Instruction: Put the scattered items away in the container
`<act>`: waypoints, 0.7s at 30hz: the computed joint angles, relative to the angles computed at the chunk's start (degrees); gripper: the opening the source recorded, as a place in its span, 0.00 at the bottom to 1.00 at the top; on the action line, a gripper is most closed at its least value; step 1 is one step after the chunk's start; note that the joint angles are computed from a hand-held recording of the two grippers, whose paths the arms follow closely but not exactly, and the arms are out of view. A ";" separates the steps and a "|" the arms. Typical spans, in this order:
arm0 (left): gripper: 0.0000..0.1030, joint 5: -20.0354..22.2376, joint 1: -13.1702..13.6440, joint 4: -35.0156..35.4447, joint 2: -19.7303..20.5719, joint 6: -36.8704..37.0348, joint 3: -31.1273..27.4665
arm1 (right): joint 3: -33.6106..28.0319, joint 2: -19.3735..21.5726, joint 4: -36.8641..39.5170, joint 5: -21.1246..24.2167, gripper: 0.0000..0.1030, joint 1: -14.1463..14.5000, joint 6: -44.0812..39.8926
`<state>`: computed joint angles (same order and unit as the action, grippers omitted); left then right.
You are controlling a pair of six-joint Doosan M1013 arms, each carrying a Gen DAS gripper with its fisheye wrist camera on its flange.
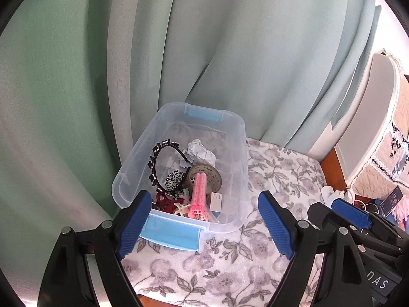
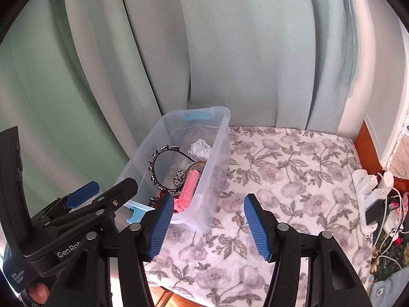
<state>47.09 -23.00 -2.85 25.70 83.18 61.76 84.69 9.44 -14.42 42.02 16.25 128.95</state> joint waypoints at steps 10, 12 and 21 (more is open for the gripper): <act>0.86 -0.01 -0.64 2.05 -1.86 0.15 2.00 | 1.06 -1.83 -5.33 1.83 0.83 1.62 5.78; 0.86 -0.03 -0.73 2.71 -2.21 0.00 2.41 | 1.31 -2.15 -6.60 1.97 0.93 1.94 6.86; 0.86 -0.43 -0.88 2.51 -3.41 0.78 4.04 | 2.26 -3.32 -8.34 2.14 1.00 2.48 9.52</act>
